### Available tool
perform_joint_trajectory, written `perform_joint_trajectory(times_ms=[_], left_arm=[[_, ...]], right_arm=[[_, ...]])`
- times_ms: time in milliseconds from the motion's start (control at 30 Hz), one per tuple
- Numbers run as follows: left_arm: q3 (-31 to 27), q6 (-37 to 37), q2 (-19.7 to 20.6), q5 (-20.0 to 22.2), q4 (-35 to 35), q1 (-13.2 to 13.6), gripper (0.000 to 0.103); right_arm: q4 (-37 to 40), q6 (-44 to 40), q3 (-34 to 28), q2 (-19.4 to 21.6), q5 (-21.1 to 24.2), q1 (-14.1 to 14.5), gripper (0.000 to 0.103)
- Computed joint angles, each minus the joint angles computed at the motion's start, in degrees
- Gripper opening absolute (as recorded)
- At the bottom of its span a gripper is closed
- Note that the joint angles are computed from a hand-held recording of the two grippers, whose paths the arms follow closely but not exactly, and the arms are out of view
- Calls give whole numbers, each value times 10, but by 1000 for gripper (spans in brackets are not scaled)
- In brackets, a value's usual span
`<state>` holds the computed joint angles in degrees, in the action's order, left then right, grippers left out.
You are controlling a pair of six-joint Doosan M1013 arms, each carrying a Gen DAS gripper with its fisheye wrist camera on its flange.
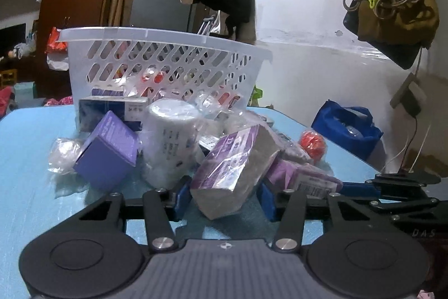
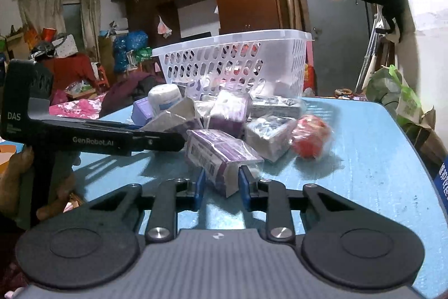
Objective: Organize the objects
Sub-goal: 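Move left tool to a purple box while right tool grasps the purple barcode box, then grasp the purple box with left tool and carry both boxes over the basket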
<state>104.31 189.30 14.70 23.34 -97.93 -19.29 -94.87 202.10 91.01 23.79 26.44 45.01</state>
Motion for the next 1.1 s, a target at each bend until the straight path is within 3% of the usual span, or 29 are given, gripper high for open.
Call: perform_joint_trajectory(times_ms=[267, 333, 400, 500, 667, 767, 900, 1100], left_arm=[[3, 31, -3, -7, -19, -3, 56], [4, 43, -3, -6, -27, -3, 61], [5, 56, -4, -7, -40, -4, 64], [3, 56, -2, -5, -42, -4, 67], [-6, 9, 2, 4, 4, -3, 67], [-8, 5, 3, 15, 14, -2, 67], [4, 77, 1, 41, -54, 3, 54], [25, 152, -7, 64, -129, 9, 52]], right_arm=[[-39, 41, 8, -1, 0, -1, 45], [-51, 55, 11, -2, 4, -1, 54], [-63, 62, 10, 1, 18, 1, 70], [-71, 61, 1, 8, 23, -1, 82], [-16, 7, -21, 21, -4, -10, 82], [-33, 20, -18, 21, -11, -10, 74], [-72, 59, 2, 9, -5, -6, 72], [-110, 102, 18, -2, 14, 1, 72]])
